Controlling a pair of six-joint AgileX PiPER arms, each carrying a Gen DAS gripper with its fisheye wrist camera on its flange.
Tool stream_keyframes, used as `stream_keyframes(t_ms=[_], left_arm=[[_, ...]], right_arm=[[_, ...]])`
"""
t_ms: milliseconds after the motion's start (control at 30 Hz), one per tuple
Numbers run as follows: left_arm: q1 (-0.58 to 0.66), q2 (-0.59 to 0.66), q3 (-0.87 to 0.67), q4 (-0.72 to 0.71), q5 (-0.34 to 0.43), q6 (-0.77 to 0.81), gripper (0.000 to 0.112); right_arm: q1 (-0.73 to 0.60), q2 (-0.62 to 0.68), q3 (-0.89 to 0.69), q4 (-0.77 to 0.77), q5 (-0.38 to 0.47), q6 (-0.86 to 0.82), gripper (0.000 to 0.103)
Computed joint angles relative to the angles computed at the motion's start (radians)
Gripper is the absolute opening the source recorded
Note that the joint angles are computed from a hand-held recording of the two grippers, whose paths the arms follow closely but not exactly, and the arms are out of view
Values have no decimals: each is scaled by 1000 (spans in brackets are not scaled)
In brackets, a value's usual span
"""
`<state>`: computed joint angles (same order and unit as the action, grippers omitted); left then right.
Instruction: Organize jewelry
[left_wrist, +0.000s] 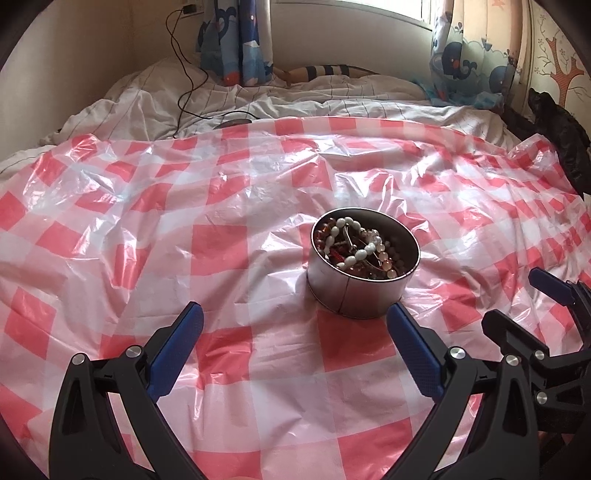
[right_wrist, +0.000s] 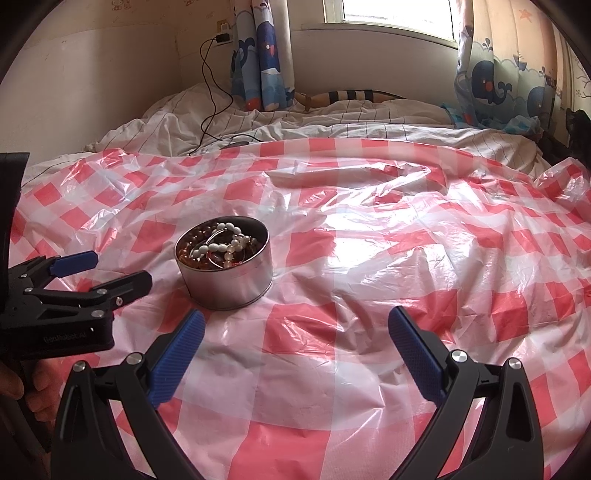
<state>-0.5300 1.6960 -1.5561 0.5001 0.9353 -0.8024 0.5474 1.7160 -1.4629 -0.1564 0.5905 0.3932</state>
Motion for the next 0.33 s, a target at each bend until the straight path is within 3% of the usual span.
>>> stream_keyframes(t_ms=[233,333], left_arm=[[56,45,-64,-143,61,75,96],[49,47,-61,-121,67,65,96]], right_arm=[[-1,-2,2,2,-2,-1,95],[-1,-2,2,1,-2,-1,95]])
